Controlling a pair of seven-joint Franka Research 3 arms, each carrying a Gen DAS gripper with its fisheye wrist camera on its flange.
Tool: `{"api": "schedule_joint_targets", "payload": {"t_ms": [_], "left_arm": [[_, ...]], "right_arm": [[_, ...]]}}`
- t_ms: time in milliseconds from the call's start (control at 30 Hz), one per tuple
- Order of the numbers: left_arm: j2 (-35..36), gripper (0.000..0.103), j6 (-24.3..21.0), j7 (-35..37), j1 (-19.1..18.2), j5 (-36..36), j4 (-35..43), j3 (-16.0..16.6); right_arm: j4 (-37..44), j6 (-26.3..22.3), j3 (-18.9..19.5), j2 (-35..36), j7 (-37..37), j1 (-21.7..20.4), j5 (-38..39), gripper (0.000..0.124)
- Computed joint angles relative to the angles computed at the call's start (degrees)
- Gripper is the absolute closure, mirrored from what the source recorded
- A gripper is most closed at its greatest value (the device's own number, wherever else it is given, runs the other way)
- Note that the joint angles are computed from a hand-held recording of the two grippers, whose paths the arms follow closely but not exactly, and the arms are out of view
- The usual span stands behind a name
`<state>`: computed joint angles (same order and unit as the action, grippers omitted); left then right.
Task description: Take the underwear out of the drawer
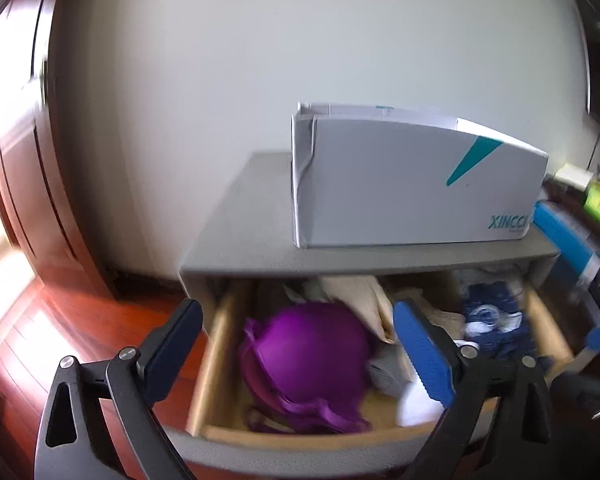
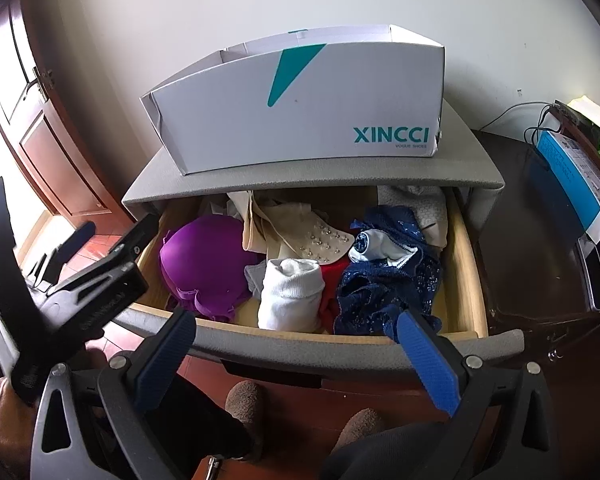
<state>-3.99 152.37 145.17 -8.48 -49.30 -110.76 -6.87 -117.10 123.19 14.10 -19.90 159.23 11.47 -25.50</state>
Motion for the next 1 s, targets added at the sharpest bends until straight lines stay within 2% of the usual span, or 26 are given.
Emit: {"api": "schedule_joint_targets", "payload": {"t_ms": [33,67,100,133,167,233,300,333,367,467,500,600,667,700,767,833,933,1000], "left_arm": [[0.86,0.008,-4.72,-4.64,0.6,0.86,2.11,0.48],[1.8,0.008,-6.76,-9.45,1.2,3.26,3.73,0.42],[3.5,0.009,-9.51,-17.22,2.02,7.98,6.37,0.33],[4.8,0.014,-11.85,-22.8,2.76,10.56,8.31,0.27],[5.74,0.019,-14.29,-26.19,3.69,10.07,9.81,0.33],[4.98,0.02,-13.21,-27.29,4.52,10.25,8.95,-0.46],[2.76,0.019,-9.39,-26.59,4.05,12.04,6.06,-1.36],[2.34,0.019,-9.39,-26.97,3.81,12.51,5.51,-1.42],[2.58,0.02,-11.34,-29.73,3.79,13.75,5.77,-1.24],[4.72,0.025,-18.2,-43.59,4.87,17.17,7.51,-0.37],[4.52,0.028,-18.28,-45.27,5.24,16.49,6.86,-0.33],[2.38,0.028,-14.87,-46.54,4.85,18.56,4.96,-0.9],[1.68,0.028,-16.04,-51.0,4.81,19.27,4.23,-0.61],[0.88,0.028,-15.44,-52.06,4.76,18.37,3.12,-0.43],[-0.79,0.028,-14.31,-54.13,4.4,21.14,1.22,-0.48],[-2.08,0.027,-14.29,-53.71,3.63,21.42,-0.33,-0.29],[-3.36,0.027,-12.93,-56.29,2.71,23.04,-2.13,-0.17],[-3.52,0.027,-13.66,-58.69,2.52,24.26,-2.5,0.16]], "right_arm": [[-0.01,-0.02,-0.01,-0.05,0.01,0.01,0.03,0.021],[-0.01,-0.04,-0.06,-0.08,-0.02,0.01,0.1,0.021],[0.01,-0.17,-0.04,-0.13,-0.01,-0.02,0.07,0.021],[0.04,-0.31,0.02,-0.23,0.07,-0.07,-0.06,0.021],[0.03,-0.47,0.08,-0.42,0.19,-0.13,-0.21,0.021],[-0.22,-0.31,0.0,-0.81,0.28,-0.23,-0.2,0.021],[-0.46,-0.1,0.02,-1.18,0.5,-0.41,-0.18,0.021],[-0.47,-0.05,0.04,-1.22,0.43,-0.46,-0.1,0.021],[-0.48,-0.07,0.09,-1.29,0.28,-0.49,-0.08,0.021],[-0.39,-0.72,0.48,-1.57,-0.16,-0.56,-0.49,0.021],[-0.43,-0.87,0.55,-1.76,-0.25,-0.59,-0.6,0.021],[-1.34,-0.79,0.5,-2.83,0.04,-0.85,-0.52,0.021],[-1.94,-0.35,0.41,-3.42,0.46,-1.08,0.05,0.021],[-2.34,-0.04,0.44,-3.8,0.78,-1.25,0.25,0.021],[-2.51,-0.06,0.72,-4.17,0.74,-1.56,0.28,0.021],[-2.58,-0.35,1.1,-4.54,0.54,-1.76,0.09,0.021],[-3.29,-0.56,1.64,-5.67,0.89,-2.07,-0.23,0.021],[-4.22,-0.48,1.73,-6.89,1.1,-2.18,0.1,0.021]]}}
